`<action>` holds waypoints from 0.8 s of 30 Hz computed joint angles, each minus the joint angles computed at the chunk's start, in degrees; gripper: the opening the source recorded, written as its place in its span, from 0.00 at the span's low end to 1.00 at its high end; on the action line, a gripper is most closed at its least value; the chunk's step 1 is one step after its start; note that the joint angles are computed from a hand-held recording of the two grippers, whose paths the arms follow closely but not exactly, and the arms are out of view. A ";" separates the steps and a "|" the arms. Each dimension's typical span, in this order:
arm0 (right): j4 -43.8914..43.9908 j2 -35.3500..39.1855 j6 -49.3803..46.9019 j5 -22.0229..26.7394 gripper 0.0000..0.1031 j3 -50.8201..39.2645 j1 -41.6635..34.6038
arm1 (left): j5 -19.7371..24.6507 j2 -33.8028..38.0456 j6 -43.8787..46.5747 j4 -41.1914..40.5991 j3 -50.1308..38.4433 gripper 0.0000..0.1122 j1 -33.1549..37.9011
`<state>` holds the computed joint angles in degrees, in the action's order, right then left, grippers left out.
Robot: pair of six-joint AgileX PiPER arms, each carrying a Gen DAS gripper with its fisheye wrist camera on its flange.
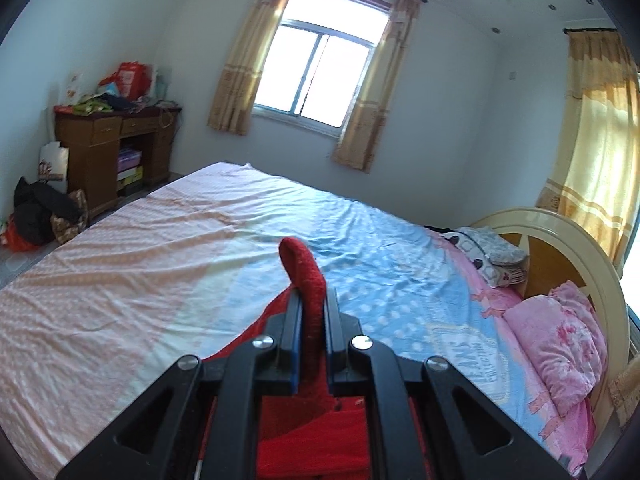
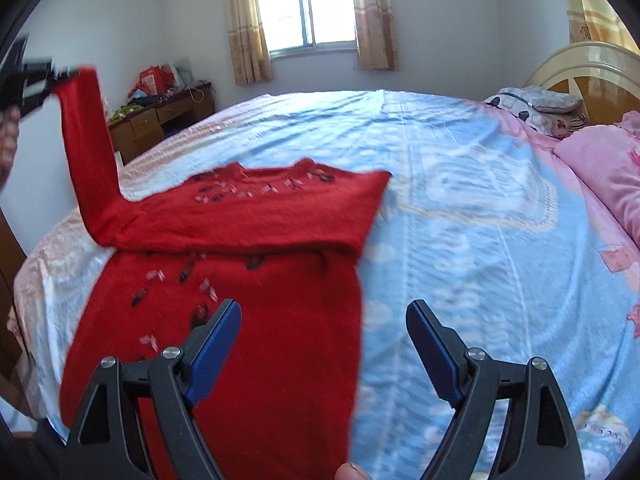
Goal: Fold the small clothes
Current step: 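Lift the other sleeve with the left gripper and fold it across the body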
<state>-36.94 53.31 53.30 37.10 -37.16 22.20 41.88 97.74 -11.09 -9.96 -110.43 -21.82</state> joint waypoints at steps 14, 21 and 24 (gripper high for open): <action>9.24 -4.16 -6.32 -8.38 0.82 7.52 -7.50 | 7.98 13.81 -8.10 14.42 -21.98 0.08 -15.73; 8.29 -2.76 -3.90 -8.50 0.82 8.30 -5.51 | 6.11 21.84 -16.52 26.37 -22.01 0.08 -25.31; 6.92 -2.44 -2.11 -8.54 0.82 8.58 -4.05 | 7.41 27.05 -18.32 27.86 -24.41 0.08 -28.21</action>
